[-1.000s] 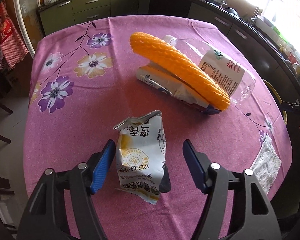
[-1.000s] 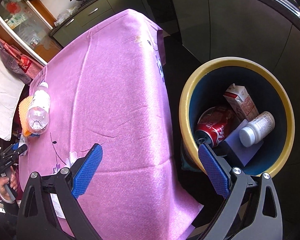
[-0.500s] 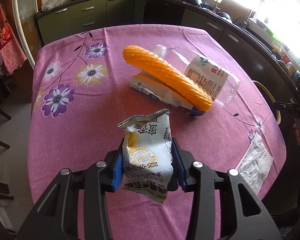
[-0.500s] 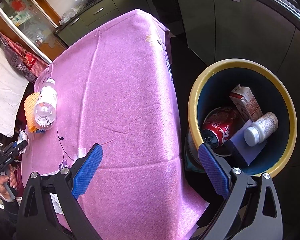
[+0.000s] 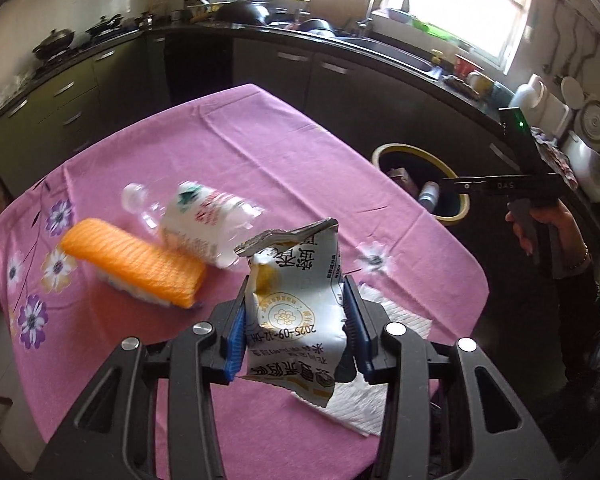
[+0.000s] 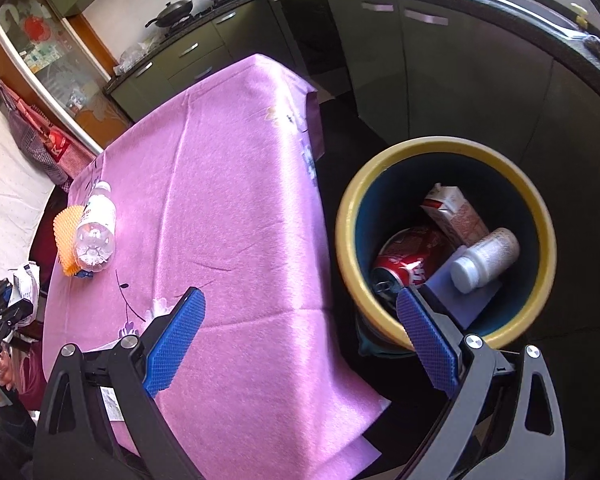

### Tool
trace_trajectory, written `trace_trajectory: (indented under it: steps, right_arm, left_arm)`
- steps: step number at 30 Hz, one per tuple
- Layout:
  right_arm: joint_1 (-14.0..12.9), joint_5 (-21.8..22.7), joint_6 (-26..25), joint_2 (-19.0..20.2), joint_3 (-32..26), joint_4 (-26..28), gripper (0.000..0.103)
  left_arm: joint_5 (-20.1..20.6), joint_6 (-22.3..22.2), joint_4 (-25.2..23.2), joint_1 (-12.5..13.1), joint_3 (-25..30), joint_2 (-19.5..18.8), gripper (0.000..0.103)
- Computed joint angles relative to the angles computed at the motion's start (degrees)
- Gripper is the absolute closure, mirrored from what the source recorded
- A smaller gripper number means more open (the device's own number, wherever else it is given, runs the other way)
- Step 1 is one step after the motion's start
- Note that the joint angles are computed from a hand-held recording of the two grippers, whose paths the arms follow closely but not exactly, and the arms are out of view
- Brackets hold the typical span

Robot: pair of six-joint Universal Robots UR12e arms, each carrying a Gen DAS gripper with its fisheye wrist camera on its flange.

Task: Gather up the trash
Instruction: 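Carry the snack wrapper over the bin and open the left tool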

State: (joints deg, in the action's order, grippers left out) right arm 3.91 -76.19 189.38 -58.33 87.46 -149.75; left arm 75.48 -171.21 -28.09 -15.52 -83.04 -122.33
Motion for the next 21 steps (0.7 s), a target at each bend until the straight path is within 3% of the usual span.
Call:
trace_trajectory:
  steps: [10, 17, 21]
  right_arm:
    - [-4.3, -2.5, 6.6, -5.0, 9.4, -9.4, 0.008]
    - [-6.6, -4.0, 10.8, -7.3, 14.4, -13.0, 0.007]
    - [-7.5, -4.0, 12.6, -7.8, 16.1, -13.2, 0.007]
  left_arm:
    - [-4.9, 10.9, -11.2, -5.5, 17.8, -10.1, 0.062]
    - [-5.9, 15.4, -22.5, -9.4, 36.9, -21.3, 0.062]
    - [-3.9, 16.0, -28.1, -11.5, 50.4, -29.3, 0.062]
